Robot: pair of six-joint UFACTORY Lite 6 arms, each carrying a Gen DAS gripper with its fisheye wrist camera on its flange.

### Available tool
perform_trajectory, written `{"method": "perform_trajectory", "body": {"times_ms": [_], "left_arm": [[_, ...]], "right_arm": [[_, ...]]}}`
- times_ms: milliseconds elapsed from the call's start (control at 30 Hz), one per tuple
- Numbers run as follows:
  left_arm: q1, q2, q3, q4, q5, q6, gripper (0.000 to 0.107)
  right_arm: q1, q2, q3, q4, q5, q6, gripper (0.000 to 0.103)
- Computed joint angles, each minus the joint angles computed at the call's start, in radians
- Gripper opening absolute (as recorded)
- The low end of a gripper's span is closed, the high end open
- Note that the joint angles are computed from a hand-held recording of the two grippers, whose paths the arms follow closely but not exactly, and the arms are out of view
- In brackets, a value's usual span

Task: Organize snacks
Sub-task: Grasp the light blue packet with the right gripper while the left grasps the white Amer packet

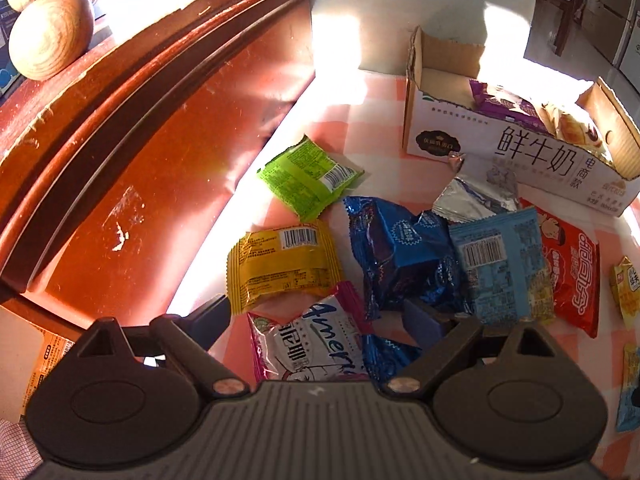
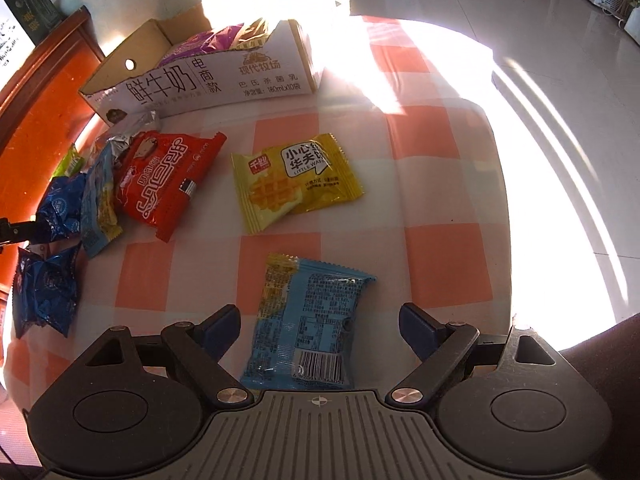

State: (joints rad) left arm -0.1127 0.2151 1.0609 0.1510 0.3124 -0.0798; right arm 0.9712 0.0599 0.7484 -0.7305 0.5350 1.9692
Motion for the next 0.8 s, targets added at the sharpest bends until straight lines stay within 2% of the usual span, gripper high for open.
{"method": "perform_trajectory", "body": {"times_ms": [133,267,300,467,600,667,800], "left_arm": [[0.024,0.023,-0.003,-0.099,-0.002,0.097,0.093],[0.018,0.052,-0.003,0.007,-0.008,-0.029,0.093],[0.024,0.057,-0.001,-0.041,-0.008,0.014,0.093],[0.043,0.082,0.009,-0.253,0.02,0.2,0.093],[0.04,0.075,-0.014,-0.472,0.042,0.418,0.088],[0.032,0.057,-0.026,-0.486,0.038,0.439,0.088],[0.046,0.038,-0.023,-0.436,0.021,0.377,0.089]], "right_arm": [[0.025,0.06,0.043,0.02,0.016,-0.026,0.088],[0.033,0.104,0.056,-0.025,0.0,0.009,0.084],[0.038,0.114,0.063,-0.035,0.003,0.015,0.083],[0.069,0.129,0.08,-0.109,0.019,0.051,0.067],[0.091,0.152,0.098,-0.172,0.022,0.09,0.059],[0.089,0.143,0.088,-0.223,-0.011,0.136,0.055],[0.086,0.132,0.07,-0.302,-0.062,0.222,0.054]]}}
